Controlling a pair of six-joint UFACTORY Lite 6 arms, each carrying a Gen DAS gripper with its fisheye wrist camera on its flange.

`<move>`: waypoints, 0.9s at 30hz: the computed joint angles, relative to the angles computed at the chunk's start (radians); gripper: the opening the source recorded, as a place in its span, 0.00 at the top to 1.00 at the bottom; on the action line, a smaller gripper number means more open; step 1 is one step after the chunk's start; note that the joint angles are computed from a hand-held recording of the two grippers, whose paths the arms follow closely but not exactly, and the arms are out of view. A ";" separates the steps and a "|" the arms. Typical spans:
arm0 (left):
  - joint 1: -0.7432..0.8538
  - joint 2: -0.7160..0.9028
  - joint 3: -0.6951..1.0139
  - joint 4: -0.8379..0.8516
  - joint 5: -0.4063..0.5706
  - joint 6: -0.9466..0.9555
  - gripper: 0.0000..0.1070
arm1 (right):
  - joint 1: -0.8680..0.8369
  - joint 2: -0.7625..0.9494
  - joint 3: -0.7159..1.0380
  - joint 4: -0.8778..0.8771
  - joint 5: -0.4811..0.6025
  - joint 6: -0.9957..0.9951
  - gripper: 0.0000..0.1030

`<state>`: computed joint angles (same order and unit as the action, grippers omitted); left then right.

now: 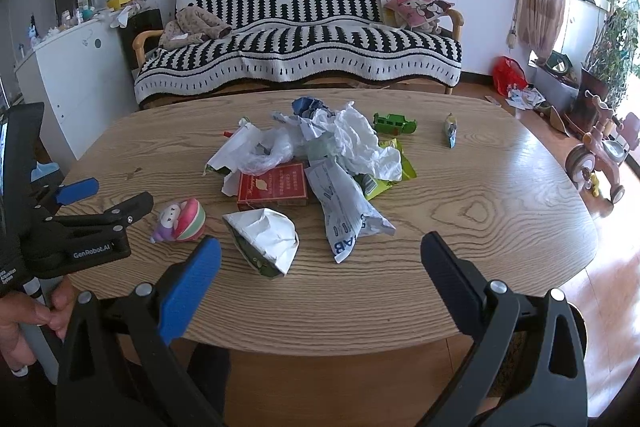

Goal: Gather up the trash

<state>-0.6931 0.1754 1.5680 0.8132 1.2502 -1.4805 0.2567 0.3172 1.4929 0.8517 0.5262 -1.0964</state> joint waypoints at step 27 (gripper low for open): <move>0.000 0.002 0.003 0.000 0.003 0.001 0.10 | -0.002 -0.010 -0.011 0.015 -0.004 -0.017 0.06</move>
<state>-0.6931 0.1774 1.5708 0.8128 1.2531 -1.4790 0.2551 0.3077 1.4817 0.8665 0.5224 -1.1138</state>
